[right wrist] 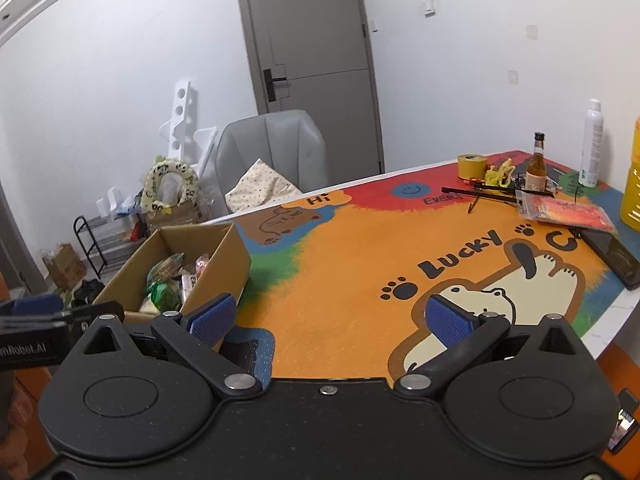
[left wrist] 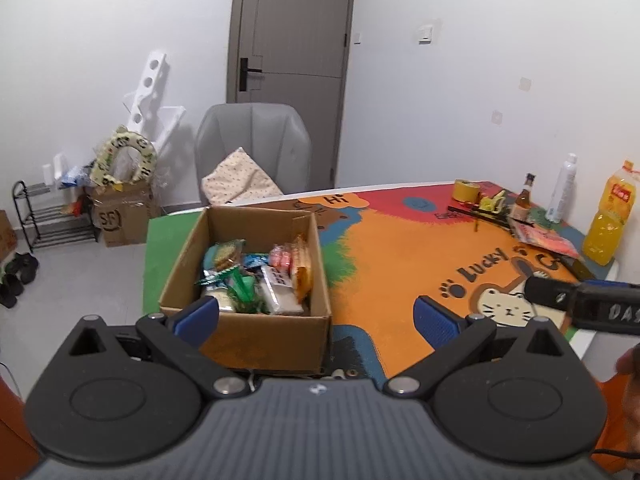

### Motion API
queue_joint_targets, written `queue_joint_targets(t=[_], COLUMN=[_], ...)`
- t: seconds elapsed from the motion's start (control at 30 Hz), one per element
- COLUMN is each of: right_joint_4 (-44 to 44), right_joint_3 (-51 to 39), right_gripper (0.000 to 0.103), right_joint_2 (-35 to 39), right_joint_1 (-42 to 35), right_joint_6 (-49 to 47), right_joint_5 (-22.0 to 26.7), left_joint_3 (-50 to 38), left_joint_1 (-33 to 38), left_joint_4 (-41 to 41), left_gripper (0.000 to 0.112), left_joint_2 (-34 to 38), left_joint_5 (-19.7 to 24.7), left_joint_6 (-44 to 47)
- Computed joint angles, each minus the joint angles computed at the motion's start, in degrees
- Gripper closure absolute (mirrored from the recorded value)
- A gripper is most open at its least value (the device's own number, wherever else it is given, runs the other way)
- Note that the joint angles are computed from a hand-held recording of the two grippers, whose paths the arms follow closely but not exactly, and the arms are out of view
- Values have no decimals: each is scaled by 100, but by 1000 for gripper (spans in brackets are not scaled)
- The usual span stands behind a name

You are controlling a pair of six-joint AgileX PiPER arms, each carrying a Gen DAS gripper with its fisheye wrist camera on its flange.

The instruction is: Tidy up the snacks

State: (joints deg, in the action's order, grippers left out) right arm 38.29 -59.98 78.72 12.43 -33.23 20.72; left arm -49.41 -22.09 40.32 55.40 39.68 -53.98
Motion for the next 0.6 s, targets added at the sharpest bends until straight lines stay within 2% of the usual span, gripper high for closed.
queue_joint_targets(t=[0.3,0.5,0.6], right_joint_4=[10,-16,-12], right_joint_3=[-17,-27,-26], right_gripper=[0,0,0], right_joint_2=[39,47,48], right_joint_1=[26,20,11], right_joint_6=[-11,29,21], right_joint_5=[83,77,75], left_joint_3=[45,97,75], left_joint_1=[-3,345,348], left_joint_4=[-12,-597,-542], left_gripper=[9,10,10], left_joint_2=[-5,-56,-27], left_joint_5=[24,-239,-215], left_joint_6=[83,628,597])
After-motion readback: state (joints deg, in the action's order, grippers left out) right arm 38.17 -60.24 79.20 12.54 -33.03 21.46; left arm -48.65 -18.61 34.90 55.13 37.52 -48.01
